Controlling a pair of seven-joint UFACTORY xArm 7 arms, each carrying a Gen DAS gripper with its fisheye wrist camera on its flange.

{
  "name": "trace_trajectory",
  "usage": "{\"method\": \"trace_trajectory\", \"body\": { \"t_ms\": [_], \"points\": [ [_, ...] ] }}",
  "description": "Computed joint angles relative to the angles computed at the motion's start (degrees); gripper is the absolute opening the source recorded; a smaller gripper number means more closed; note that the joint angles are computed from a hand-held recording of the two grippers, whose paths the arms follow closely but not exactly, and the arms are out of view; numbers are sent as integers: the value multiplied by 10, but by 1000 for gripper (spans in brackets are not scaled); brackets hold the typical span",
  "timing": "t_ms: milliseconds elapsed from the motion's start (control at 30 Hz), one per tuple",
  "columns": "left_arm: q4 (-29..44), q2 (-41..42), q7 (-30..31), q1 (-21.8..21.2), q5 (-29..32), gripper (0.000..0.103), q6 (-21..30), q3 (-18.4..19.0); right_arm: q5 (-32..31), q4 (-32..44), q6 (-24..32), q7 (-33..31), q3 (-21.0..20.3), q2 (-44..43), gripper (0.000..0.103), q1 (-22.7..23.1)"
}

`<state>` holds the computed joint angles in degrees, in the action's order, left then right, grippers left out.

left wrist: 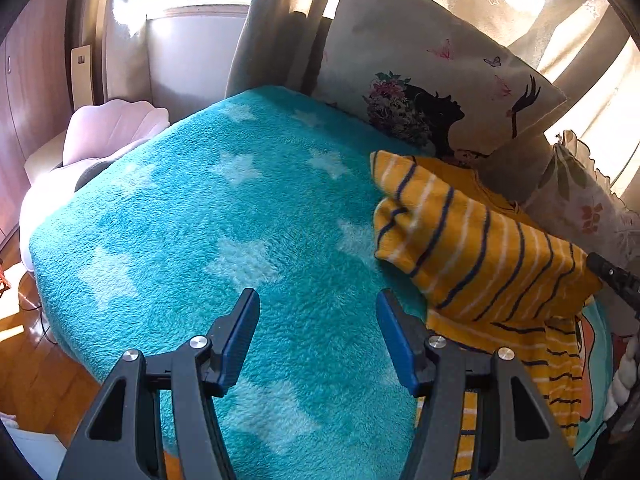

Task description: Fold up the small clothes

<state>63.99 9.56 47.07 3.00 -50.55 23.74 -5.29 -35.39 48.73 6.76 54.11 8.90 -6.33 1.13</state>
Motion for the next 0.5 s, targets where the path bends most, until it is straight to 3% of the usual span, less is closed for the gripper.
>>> {"method": "trace_trajectory", "body": {
  "t_ms": [133, 200, 267, 300, 333, 400, 500],
  "points": [
    [-8, -7, 0, -11, 9, 60, 2, -5, -56, -6, 79, 80, -19, -28, 6, -71],
    [-11, -9, -2, -18, 17, 60, 6, -7, -79, 8, 138, 112, -41, -6, 6, -79],
    [-17, -13, 1, -24, 23, 60, 7, -8, -85, 2, 172, 133, -34, -2, 7, -102],
    [-20, -14, 0, -28, 30, 63, 6, -8, -72, -19, 154, 132, -60, -15, 11, -84],
    [-22, -13, -3, -32, 40, 67, 4, -8, -61, -47, 111, 136, -69, -31, 24, -88],
    [-21, -7, -14, -38, 58, 67, 9, -7, -67, -101, 41, 168, -60, -68, 42, -106],
    [-11, 8, -35, -41, 80, 67, 28, -8, -93, -153, 6, 194, -20, -114, 43, -144]
  ]
}}
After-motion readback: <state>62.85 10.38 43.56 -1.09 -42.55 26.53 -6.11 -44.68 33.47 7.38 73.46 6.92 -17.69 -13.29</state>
